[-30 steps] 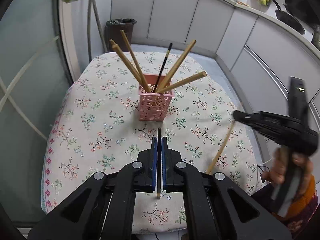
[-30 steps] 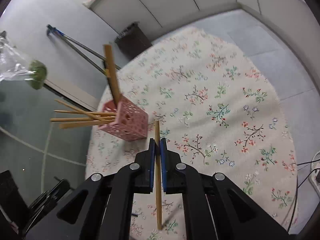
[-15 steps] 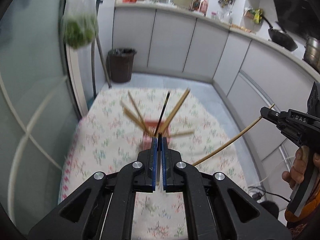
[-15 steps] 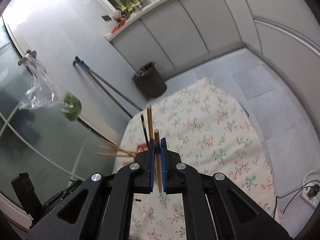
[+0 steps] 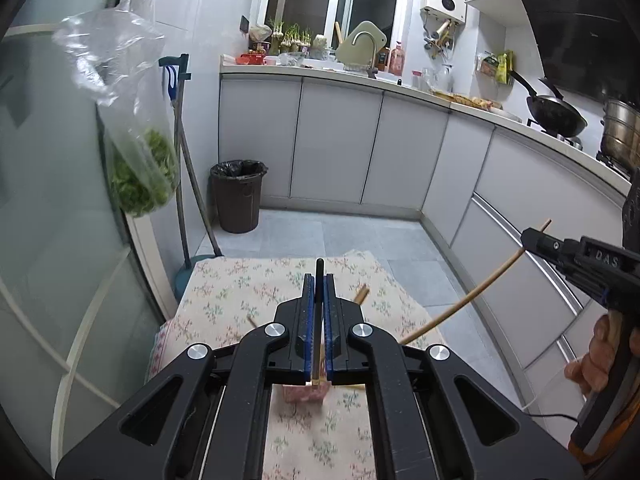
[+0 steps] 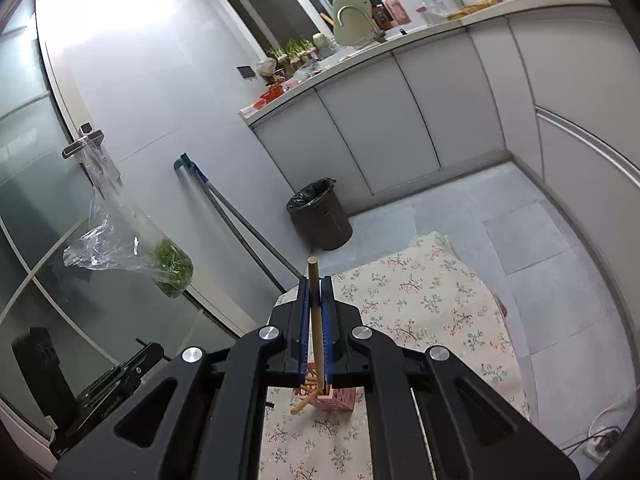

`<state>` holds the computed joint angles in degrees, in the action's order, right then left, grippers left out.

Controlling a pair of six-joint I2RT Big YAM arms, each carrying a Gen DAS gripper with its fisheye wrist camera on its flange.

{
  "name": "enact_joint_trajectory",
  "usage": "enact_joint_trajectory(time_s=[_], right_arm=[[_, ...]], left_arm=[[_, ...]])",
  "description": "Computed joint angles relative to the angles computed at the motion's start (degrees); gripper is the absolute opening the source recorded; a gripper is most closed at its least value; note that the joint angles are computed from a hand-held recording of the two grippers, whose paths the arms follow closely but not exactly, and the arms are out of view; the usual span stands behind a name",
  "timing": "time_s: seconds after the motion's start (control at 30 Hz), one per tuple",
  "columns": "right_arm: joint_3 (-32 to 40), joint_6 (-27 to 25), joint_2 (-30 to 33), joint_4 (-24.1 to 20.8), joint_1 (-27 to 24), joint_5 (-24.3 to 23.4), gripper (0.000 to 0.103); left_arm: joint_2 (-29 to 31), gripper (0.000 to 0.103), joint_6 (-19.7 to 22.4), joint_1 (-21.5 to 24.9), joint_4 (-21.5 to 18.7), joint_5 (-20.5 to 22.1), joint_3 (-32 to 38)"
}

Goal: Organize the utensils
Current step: 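Lift both chopsticks upright and carry them above the pink holder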

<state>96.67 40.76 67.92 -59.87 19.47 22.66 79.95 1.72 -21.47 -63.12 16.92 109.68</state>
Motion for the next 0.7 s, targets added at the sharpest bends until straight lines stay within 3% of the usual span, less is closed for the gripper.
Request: enact_joint_trajectory(time_s=[0.33, 0.53, 0.7], right_arm=[[3.2, -3.1, 6.2, 0.6, -2.4, -3.7, 0.006], [4.6, -4.8, 9.3, 0.8, -2.3, -3.9, 0.006], [5.2, -5.4, 10.9, 0.3, -2.1, -4.3, 0.006]], left_arm=[[6.2, 0.004, -1.8, -0.5, 1.4, -1.3, 3.3], [8.4, 0.005, -1.8, -0.3, 0.7, 0.6, 3.0], [7.6, 0.013, -3.8, 0.8, 2.4, 1.8, 0.5]])
